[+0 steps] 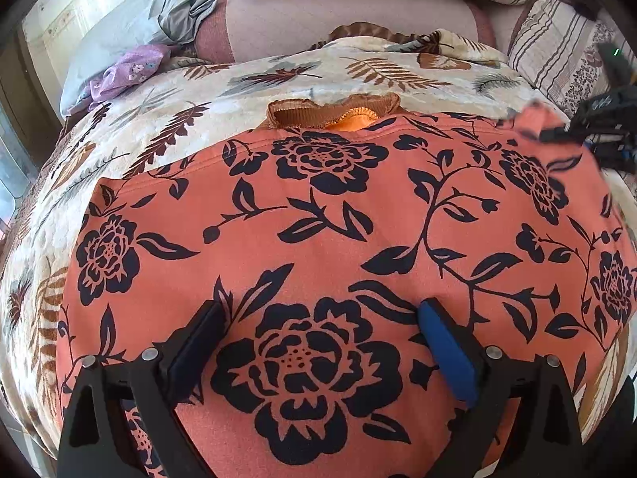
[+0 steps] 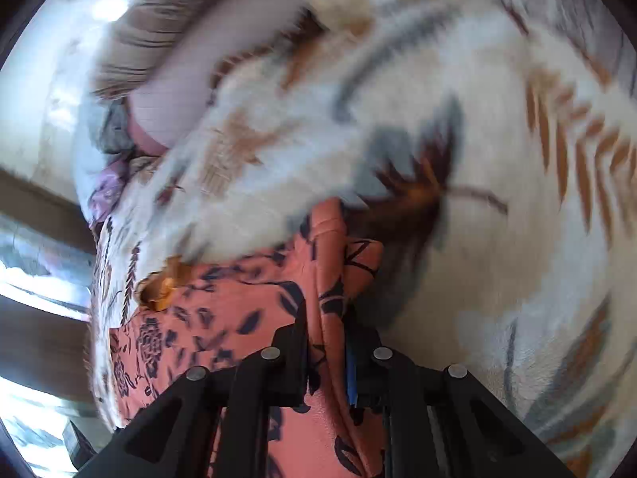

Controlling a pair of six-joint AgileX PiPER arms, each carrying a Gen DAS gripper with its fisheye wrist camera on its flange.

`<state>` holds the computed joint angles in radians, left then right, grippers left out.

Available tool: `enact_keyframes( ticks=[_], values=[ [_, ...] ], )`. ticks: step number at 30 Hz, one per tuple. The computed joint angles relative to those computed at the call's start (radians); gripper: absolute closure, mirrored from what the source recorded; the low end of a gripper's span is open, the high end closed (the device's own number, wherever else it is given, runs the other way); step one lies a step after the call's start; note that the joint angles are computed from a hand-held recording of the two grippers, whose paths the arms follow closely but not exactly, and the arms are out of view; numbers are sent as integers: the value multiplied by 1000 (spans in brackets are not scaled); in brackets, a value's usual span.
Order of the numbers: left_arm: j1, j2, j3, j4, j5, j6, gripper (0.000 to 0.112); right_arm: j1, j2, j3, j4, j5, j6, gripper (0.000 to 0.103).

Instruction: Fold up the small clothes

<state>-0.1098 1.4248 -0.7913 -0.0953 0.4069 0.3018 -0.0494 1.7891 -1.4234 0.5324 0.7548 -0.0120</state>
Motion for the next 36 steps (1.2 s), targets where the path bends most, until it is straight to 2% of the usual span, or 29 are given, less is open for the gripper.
enact_keyframes(
  ticks=[2, 3, 5, 7, 9, 11, 13, 14, 16, 17, 18, 19, 21, 22, 23, 25, 27, 28, 30, 33, 34, 35, 36],
  values=[
    [3, 3, 5, -15, -16, 17, 12, 44, -68, 42, -143, -82, 96, 89],
    [-1, 7, 6, 0, -23, -1, 11, 34, -42, 43, -157, -81, 104, 89],
    [-2, 19, -15, 10, -3, -5, 11, -19, 55, 33, -73, -24, 137, 85],
    [45, 21, -56, -105, 73, 128, 12, -18, -2, 74, -78, -63, 194, 75],
    [137, -11, -74, -257, 155, 288, 16, 30, -71, 96, -241, -75, 295, 74],
    [280, -96, -60, -429, 242, 488, 16, 80, -175, 146, -353, -100, 390, 73],
    [477, -167, -44, -595, 353, 686, 16, 110, -278, 211, -318, -123, 360, 45],
    [577, -184, -42, -641, 395, 745, 16, 130, -327, 245, -264, -139, 309, 26],
    [758, -138, -69, -685, 521, 823, 17, 192, -414, 333, -155, -204, 234, 25],
    [806, -85, -81, -652, 535, 817, 29, 242, -427, 363, -113, -230, 201, 25],
    [815, -24, -86, -589, 513, 790, 70, 268, -430, 386, -60, -246, 152, 25],
    [846, 29, -73, -567, 498, 802, 78, 302, -426, 418, -38, -273, 143, 25],
    [881, 27, -88, -568, 530, 838, 82, 345, -366, 440, -98, -250, 245, 25],
    [879, 4, -97, -544, 551, 828, 82, 342, -328, 448, -104, -212, 287, 25],
    [887, -11, -103, -547, 577, 837, 82, 337, -324, 471, -70, -214, 289, 24],
    [904, -13, -143, -582, 640, 860, 74, 346, -364, 524, -69, -273, 293, 25],
    [919, 17, -214, -644, 681, 833, 34, 352, -383, 530, -143, -259, 365, 25],
    [916, 40, -247, -686, 676, 814, 30, 347, -387, 532, -137, -254, 358, 25],
    [852, 120, -355, -704, 650, 734, 29, 334, -387, 534, -131, -245, 342, 25],
    [733, 314, -584, -642, 647, 536, 30, 317, -389, 542, -100, -246, 298, 25],
    [705, 375, -658, -615, 661, 471, 32, 313, -395, 552, -86, -251, 283, 25],
    [670, 428, -721, -579, 646, 412, 42, 309, -397, 558, -67, -257, 264, 25],
    [646, 453, -744, -554, 622, 393, 45, 305, -399, 566, -39, -266, 237, 25]
  ],
)
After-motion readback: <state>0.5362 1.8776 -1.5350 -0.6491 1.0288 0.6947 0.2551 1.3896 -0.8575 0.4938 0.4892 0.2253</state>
